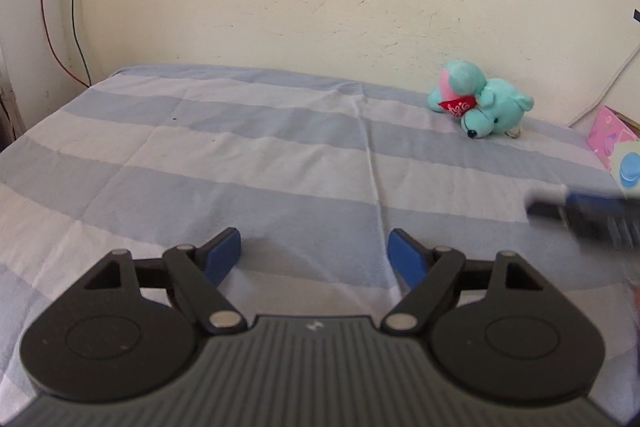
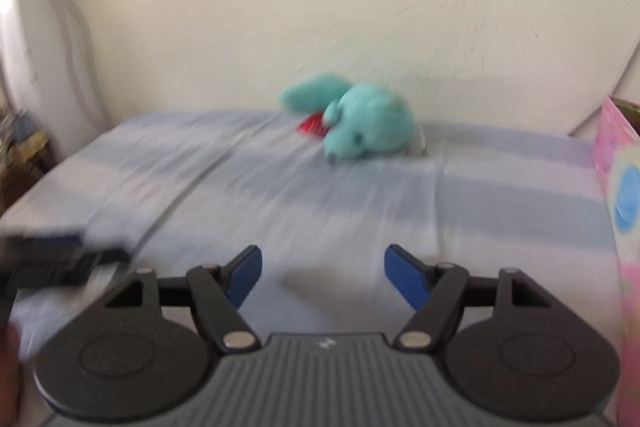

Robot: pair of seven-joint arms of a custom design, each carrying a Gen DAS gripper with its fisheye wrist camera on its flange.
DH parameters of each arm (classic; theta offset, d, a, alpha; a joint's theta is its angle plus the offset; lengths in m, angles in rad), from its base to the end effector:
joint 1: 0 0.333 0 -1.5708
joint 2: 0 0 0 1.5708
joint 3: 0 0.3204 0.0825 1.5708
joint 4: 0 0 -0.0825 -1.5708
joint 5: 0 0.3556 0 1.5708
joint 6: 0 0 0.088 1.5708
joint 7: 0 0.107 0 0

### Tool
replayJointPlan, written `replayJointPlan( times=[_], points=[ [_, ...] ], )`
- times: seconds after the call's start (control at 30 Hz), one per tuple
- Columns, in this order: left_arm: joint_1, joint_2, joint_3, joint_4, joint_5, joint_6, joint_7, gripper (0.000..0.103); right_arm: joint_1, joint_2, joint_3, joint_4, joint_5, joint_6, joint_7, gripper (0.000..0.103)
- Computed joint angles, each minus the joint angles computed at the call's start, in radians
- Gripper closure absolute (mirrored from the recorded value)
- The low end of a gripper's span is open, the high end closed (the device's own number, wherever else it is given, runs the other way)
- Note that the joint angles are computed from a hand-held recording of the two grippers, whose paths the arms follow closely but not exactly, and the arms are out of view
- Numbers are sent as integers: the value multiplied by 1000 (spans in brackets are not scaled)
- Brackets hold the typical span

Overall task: Organize objects
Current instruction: 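Grasp the teal plush toy with the right gripper and lift it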

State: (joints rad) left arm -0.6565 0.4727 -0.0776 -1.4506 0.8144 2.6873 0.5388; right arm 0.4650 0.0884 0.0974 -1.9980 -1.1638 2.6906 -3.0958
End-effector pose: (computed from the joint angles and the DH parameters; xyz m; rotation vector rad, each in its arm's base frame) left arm 0.5239 -0.4875 0.5111 -1.4687 1.9526 -1.0151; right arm 0.4789 0.3354 0.4866 -1.5294 1.7367 -0.7265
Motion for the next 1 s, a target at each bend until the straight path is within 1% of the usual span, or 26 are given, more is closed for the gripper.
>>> replayJointPlan(
  times=[0.07, 0.13, 0.17, 0.23, 0.3, 0.33, 0.4, 0.47, 0.5, 0.57, 0.63, 0.73, 0.83, 1.0],
  points=[
    [6, 2, -3, -1, -6, 10, 4, 20, -1, 45, -17, 67, -62, -31, 37, 32],
    [17, 6, -6, -3, -22, 32, 14, 19, 3, 95, -33, 142, -80, -74, 10, 26],
    [19, 5, -7, -5, -28, 38, 19, 19, 6, 118, -43, 175, -83, -92, -2, 26],
    [18, 7, -5, -4, -37, 41, 30, 18, 7, 158, -66, 232, -90, -96, -34, 24],
    [18, 7, -5, -5, -46, 44, 41, 17, 4, 199, -81, 287, -53, -92, -103, 23],
    [18, 6, -5, -6, -51, 48, 47, 16, -6, 220, -83, 311, -3, -74, -165, 22],
    [21, 7, -6, -8, -63, 56, 58, 15, -4, 263, -89, 361, 76, -88, -279, 21],
    [19, 9, -4, -6, -70, 58, 65, 14, 22, 298, -111, 401, 86, -121, -331, 21],
    [18, 9, -3, -7, -73, 60, 69, 14, 35, 308, -126, 412, 81, -122, -336, 24],
    [19, 10, -3, -7, -80, 62, 78, 14, 56, 319, -151, 425, 85, -125, -340, 30],
    [20, 14, -2, -1, -89, 63, 88, 13, 70, 319, -170, 424, 80, -118, -330, 39],
    [15, 11, 3, -5, -94, 67, 84, 13, 90, 308, -186, 407, 47, -114, -304, 47],
    [14, 11, 6, -8, -96, 72, 83, 12, 99, 291, -176, 384, 37, -118, -317, 48],
    [15, 10, 6, -9, -102, 77, 86, 12, 126, 199, -135, 265, -47, -114, -369, 47]
  ],
)
